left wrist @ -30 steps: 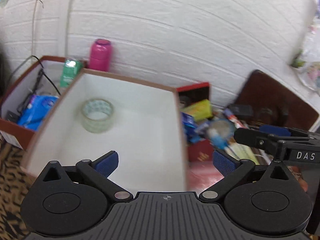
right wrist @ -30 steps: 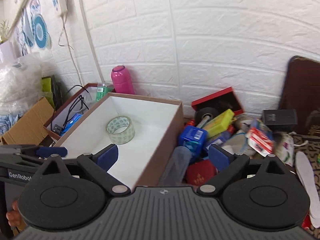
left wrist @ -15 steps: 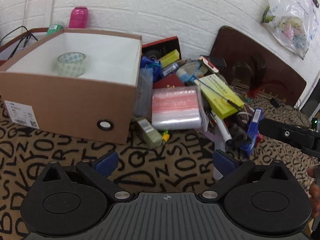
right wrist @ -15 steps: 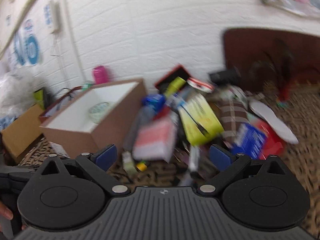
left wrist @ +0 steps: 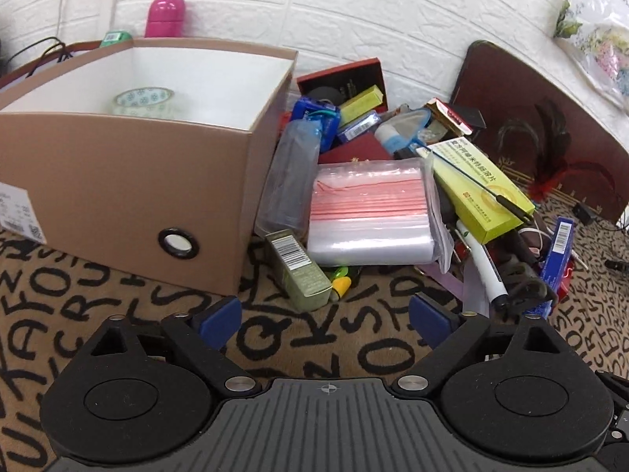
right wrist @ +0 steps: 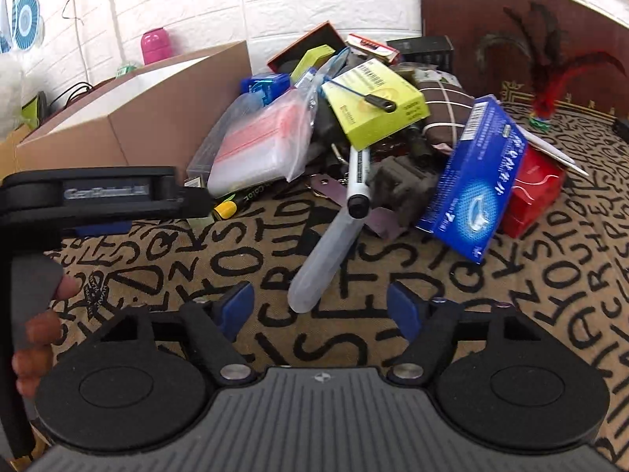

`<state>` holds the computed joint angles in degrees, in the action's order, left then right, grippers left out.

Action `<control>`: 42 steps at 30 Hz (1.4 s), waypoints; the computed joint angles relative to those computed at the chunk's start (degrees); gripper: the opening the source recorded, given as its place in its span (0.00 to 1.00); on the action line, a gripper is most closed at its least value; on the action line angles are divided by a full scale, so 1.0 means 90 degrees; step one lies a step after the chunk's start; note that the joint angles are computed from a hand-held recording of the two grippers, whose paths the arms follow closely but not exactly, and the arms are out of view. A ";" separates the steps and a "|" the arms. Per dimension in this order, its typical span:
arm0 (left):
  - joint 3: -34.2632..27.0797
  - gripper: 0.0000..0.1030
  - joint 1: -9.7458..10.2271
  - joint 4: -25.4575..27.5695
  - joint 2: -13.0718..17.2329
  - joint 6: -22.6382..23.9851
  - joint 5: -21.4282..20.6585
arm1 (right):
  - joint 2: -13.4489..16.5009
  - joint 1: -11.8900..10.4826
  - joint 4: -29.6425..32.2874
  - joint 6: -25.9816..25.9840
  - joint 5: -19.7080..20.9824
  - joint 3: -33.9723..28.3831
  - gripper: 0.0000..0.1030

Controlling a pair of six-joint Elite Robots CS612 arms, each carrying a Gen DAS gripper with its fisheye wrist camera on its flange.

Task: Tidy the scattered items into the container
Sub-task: 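Grasp the green barcode box with the left tool while the right tool grasps the clear tube, then carry the green box with the left tool toward the cardboard box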

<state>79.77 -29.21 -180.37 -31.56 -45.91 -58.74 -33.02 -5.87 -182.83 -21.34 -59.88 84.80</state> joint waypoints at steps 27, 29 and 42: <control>-0.0163 0.18 0.0238 0.0265 0.0094 -0.0343 -0.0378 | 0.0193 0.0010 0.0252 0.0520 -0.0107 -0.0347 0.16; -0.0008 0.17 0.0195 0.0274 -0.0011 -0.0221 -0.0419 | 0.0107 -0.0012 0.0293 0.0354 -0.0136 -0.0214 0.13; 0.0858 0.40 -0.0077 0.0239 -0.0532 0.0513 -0.1096 | -0.0579 -0.0132 0.1209 -0.0993 -0.0024 0.0676 0.18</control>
<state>87.49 -29.90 -178.22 -36.35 -41.29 -68.60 -38.23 -7.06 -171.95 -30.28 -60.10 90.88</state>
